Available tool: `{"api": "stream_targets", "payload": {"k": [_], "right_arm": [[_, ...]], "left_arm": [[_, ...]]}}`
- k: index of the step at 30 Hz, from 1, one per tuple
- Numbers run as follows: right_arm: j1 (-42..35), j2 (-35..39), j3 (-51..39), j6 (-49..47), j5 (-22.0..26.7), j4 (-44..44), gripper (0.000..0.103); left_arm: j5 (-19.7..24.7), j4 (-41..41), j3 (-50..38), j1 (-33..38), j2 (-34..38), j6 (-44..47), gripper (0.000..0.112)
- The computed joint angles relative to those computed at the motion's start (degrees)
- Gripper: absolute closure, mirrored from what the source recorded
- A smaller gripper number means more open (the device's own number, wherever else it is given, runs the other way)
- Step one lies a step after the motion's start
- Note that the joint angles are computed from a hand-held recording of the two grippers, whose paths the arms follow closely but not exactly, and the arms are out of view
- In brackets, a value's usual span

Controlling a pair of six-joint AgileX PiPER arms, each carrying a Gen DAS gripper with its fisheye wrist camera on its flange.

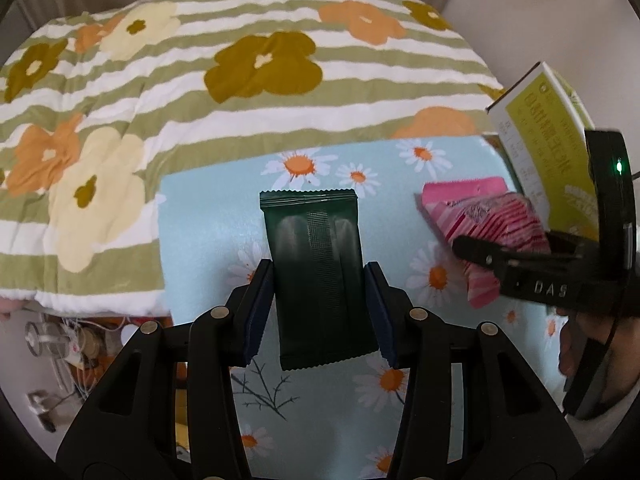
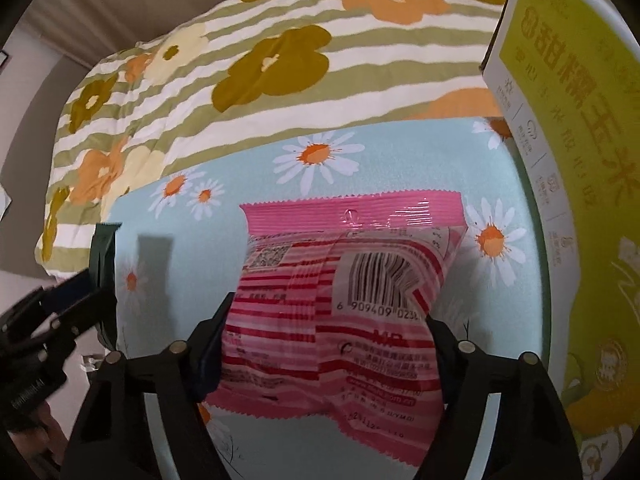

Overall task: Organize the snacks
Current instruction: 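Carry both snacks into the yellow box and open both tools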

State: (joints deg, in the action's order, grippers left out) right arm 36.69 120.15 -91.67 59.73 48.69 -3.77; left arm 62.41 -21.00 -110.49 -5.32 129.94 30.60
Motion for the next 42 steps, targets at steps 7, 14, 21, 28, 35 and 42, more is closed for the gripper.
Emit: {"api": "stream_targets", "payload": {"k": [7,14,21,28,35,42], "right_arm": [[3.70,-7.41,1.12,6.04,0.98,-7.86,0.029],[6.87,-17.48,1.33,11.96,6.75,-15.92,0.029],[7.73,-29.27,7.90,13.93,9.04,-22.26,0.029],[1.22,-45.29,20.32,5.72,8.45,-21.26,0.029],[-18.23,-55.99,28.14,-20.69,4.91,-6.15,0.029],[-41.68,-59.51,33.22,-50.47,5.26,15.03,0.029]], "left_arm": [[0.68,-3.99,2.61,0.68,-7.26,2.53,0.071],[3.97,-7.49,1.58,-1.73,-13.53,3.98,0.071],[4.35,-6.73,0.06,-9.94,-17.99,0.25,0.071],[-0.02,-0.60,-1.50,-23.20,-19.41,-13.56,0.071],[-2.94,7.37,-8.59,-36.02,-13.71,-31.62,0.071],[2.17,11.55,-23.16,-42.32,-2.63,-41.06,0.071]]}}
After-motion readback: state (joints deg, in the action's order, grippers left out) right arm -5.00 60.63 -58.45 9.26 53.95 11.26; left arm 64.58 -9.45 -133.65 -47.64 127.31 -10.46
